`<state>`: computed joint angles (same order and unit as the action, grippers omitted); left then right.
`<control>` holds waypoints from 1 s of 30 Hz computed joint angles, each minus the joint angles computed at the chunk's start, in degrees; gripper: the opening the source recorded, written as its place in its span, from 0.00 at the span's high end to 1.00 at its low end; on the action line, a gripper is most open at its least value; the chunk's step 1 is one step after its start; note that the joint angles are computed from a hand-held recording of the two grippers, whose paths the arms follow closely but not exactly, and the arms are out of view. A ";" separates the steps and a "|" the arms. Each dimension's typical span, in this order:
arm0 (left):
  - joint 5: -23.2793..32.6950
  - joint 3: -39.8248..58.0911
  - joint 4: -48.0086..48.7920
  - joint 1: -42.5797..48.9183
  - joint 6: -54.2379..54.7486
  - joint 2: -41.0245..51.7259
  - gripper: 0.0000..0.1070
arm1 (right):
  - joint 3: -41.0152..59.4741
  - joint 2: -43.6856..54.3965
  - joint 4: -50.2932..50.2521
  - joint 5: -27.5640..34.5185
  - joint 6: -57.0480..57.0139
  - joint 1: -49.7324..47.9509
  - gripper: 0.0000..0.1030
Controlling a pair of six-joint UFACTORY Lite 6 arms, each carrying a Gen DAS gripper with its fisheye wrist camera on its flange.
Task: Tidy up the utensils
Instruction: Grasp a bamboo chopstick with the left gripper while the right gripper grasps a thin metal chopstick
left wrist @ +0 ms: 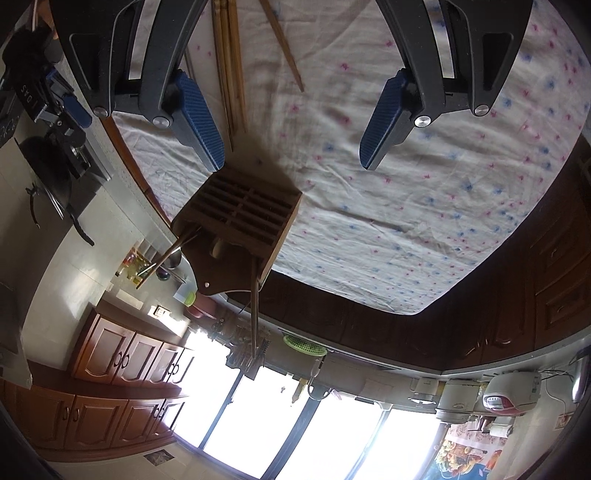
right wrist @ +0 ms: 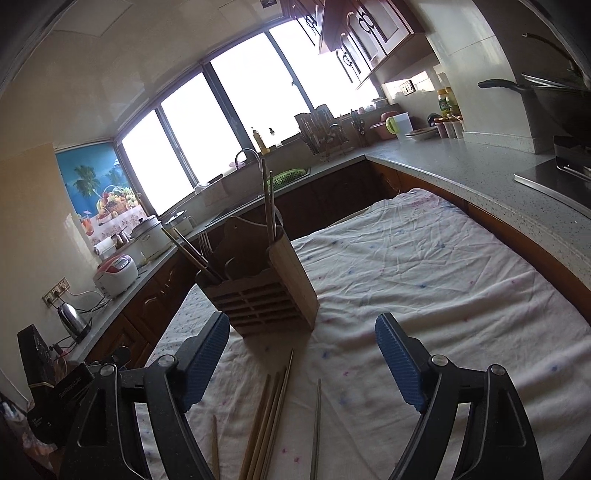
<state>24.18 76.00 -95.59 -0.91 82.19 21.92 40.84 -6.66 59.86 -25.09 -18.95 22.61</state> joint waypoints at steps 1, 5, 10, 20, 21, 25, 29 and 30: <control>0.00 -1.15 0.76 -0.02 -0.32 -0.86 0.30 | -1.01 -0.73 1.02 -0.21 -0.77 0.57 0.19; -2.25 -3.87 8.06 -1.48 -6.47 -3.43 0.30 | -3.83 -2.72 7.05 -1.48 -6.18 3.64 0.19; -4.37 -3.94 23.59 -3.91 -20.30 -4.45 0.31 | -4.56 -1.80 14.27 -3.55 -13.00 8.22 0.20; -1.17 3.94 43.70 -6.22 -39.52 2.10 0.47 | -1.44 5.42 11.59 2.09 -10.32 7.03 0.49; -0.90 4.64 44.76 -6.39 -40.45 2.77 0.49 | -0.92 6.34 11.63 2.31 -10.37 7.06 0.53; 0.75 8.52 48.89 -6.84 -44.56 6.23 0.57 | 0.49 8.86 8.96 4.77 -8.20 5.73 0.57; 3.12 13.44 53.29 -7.45 -48.83 10.44 0.67 | 2.07 11.23 6.69 6.40 -6.35 5.05 0.59; 3.48 14.35 54.01 -7.60 -49.52 11.21 0.67 | 2.53 11.92 6.52 6.87 -6.44 4.84 0.59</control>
<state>27.66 90.35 -41.59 -8.51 32.67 33.13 43.37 5.26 66.38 -18.22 -25.40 27.45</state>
